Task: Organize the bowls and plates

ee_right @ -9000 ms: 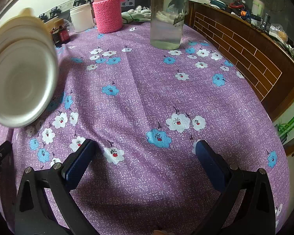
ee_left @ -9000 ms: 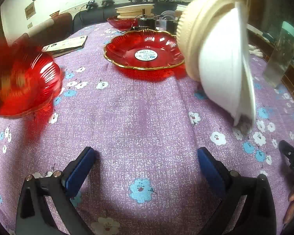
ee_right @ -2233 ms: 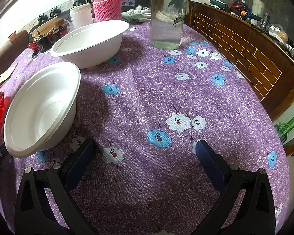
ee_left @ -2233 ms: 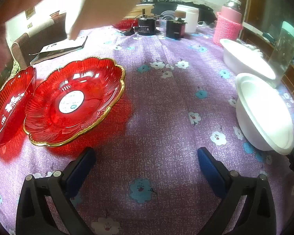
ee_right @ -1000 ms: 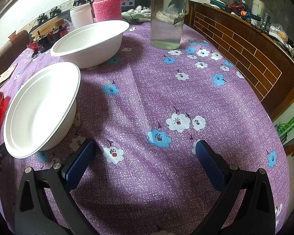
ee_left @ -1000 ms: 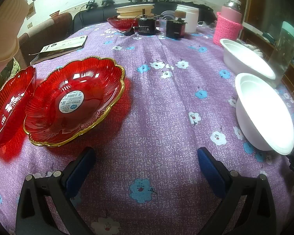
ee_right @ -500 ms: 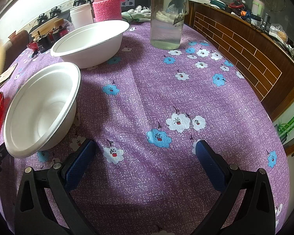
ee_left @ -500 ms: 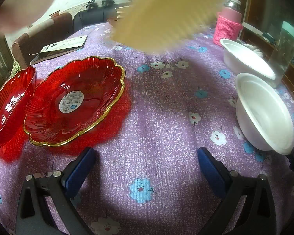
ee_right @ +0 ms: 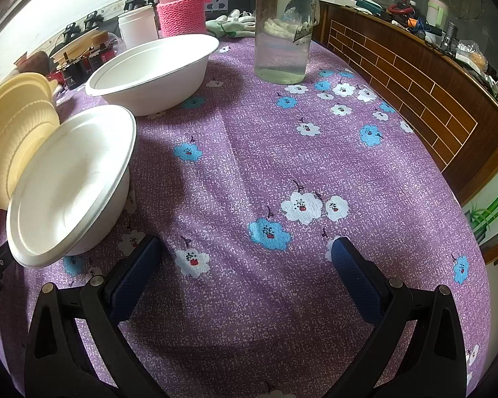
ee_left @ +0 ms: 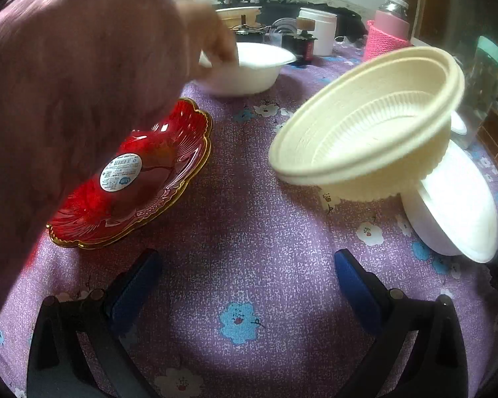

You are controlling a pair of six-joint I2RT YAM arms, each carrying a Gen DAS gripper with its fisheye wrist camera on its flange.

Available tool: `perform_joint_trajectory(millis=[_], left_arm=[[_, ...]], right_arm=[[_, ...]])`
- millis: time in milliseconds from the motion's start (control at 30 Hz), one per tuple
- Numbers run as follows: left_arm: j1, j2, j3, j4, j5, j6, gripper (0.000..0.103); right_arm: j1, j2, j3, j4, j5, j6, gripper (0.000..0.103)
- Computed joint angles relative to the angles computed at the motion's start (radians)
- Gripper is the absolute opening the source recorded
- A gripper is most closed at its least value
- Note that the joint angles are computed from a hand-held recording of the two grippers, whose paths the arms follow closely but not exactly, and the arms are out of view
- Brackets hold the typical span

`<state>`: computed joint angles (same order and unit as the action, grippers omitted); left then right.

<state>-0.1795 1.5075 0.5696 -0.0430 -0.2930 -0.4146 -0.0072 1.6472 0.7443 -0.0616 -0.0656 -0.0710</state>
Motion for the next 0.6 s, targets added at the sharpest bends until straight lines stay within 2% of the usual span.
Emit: perform_joint_trajectory(millis=[600], left_arm=[[-0.003, 0.003, 0.006, -0.003, -0.002, -0.002, 0.102]], right_arm=[[0.0, 0.0, 0.0, 0.0, 0.0, 0.0, 0.102]])
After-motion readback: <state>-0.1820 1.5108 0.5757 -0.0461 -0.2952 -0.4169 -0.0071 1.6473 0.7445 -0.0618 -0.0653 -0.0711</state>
